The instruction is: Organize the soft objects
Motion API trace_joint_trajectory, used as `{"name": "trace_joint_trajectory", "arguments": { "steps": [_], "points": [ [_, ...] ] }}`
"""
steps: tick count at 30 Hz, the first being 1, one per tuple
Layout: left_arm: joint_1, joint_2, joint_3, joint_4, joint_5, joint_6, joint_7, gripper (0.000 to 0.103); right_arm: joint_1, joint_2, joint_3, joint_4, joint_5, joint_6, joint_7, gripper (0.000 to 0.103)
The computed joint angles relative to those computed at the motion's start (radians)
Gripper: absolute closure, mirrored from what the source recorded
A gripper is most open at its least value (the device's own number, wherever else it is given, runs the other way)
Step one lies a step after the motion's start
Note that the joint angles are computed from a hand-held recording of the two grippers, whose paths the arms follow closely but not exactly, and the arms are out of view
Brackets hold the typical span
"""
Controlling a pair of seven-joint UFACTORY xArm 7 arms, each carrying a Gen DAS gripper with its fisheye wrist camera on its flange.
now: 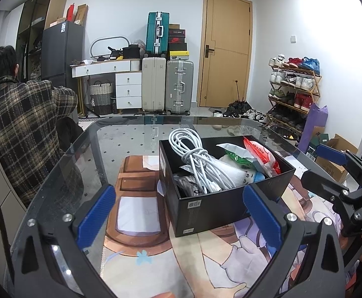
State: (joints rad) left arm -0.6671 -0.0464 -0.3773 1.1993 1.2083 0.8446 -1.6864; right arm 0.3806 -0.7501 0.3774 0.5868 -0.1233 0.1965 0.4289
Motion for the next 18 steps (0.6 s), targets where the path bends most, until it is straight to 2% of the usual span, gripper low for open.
{"name": "trace_joint_trajectory", "arguments": {
  "steps": [18],
  "points": [
    [-0.01, 0.006, -0.001, 0.0, 0.001, 0.023, -0.004, 0.0, -0.001, 0.0, 0.001, 0.0, -0.003, 0.0, 0.003, 0.001]
  ]
}}
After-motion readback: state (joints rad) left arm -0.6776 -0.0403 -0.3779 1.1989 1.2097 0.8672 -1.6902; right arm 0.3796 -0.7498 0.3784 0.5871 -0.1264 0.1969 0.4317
